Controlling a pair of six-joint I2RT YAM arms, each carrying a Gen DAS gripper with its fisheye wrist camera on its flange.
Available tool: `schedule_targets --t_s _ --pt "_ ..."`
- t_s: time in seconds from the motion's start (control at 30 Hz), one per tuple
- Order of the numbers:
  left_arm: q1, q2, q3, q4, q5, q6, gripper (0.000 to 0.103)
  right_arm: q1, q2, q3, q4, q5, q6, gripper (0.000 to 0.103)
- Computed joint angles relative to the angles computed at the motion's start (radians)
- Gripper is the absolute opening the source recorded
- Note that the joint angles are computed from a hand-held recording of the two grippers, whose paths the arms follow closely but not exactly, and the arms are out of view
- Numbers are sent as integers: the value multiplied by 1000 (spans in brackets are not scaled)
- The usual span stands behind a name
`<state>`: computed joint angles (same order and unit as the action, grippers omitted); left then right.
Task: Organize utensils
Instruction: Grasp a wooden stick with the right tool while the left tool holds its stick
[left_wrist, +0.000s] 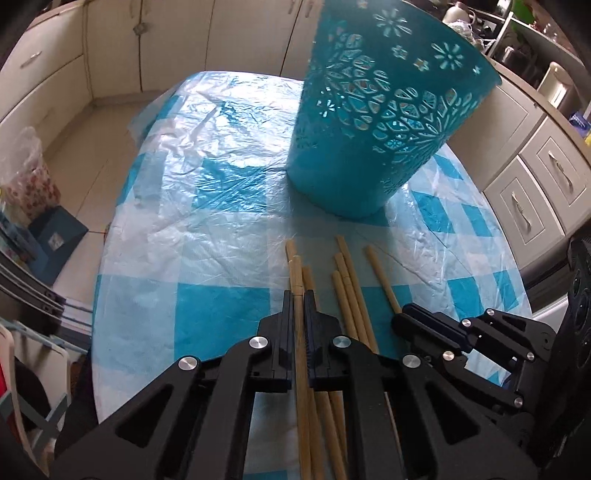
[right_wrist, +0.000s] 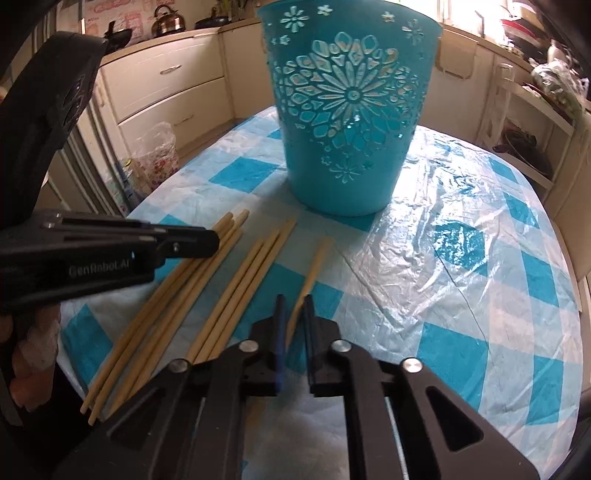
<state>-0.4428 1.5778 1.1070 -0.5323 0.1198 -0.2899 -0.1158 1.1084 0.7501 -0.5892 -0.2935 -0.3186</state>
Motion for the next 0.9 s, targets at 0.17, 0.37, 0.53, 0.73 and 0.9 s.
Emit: schedule_targets --t_s 0.17,0.37,0.53,0.73,0.9 --pt "30 10 16 -35 15 14 6 -35 51 51 -47 -4 -32 7" --pt "35 27 43 -69 18 19 6 -22 81 70 -39 6 -48 9" --pt "48 21 51 -67 64 26 5 -34 95 94 -87 -13 -100 6" --pt "74 6 75 -91 142 8 5 -52 92 81 -77 -46 -88 7" --pt "52 37 121 -138 128 36 5 -87 106 87 -81 -94 -91 7"
